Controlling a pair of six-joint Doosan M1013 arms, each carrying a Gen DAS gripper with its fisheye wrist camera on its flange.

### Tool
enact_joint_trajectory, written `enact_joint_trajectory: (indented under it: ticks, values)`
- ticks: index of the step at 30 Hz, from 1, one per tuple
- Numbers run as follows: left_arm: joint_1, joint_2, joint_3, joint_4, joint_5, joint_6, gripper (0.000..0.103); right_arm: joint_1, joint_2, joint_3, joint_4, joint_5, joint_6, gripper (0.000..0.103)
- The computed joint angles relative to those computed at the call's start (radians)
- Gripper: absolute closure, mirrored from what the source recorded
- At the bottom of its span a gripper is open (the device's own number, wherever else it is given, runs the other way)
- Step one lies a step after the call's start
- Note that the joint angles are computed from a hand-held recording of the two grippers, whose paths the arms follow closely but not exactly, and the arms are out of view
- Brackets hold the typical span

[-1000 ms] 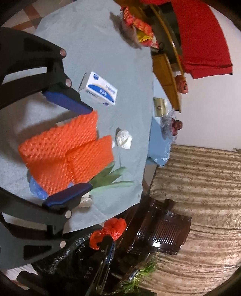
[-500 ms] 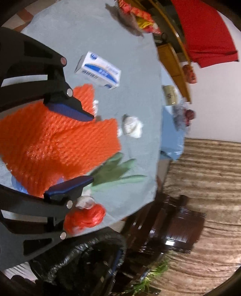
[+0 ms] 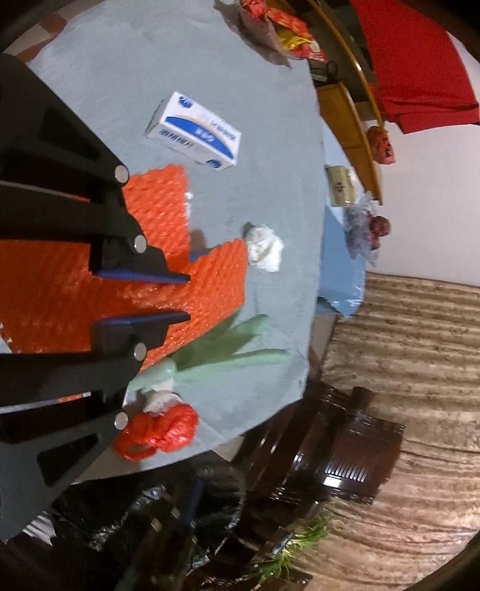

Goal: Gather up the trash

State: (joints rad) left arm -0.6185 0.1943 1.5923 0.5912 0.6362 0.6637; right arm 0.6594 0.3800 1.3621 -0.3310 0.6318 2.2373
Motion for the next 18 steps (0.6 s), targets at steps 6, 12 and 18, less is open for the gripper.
enact_joint_trajectory:
  ticks: [6,12,18]
  values:
    - [0.006,0.001,0.002,-0.037,-0.005,0.034,0.089,-0.001,0.040,-0.026,0.032,0.045,-0.026,0.060]
    - [0.012,0.000,0.008,-0.047,-0.011,0.037,0.089,-0.004,0.073,-0.046,0.064,0.100,-0.059,0.064]
    - [0.005,-0.005,-0.002,-0.021,-0.025,0.024,0.090,-0.001,0.041,-0.019,-0.005,0.056,0.001,0.081]
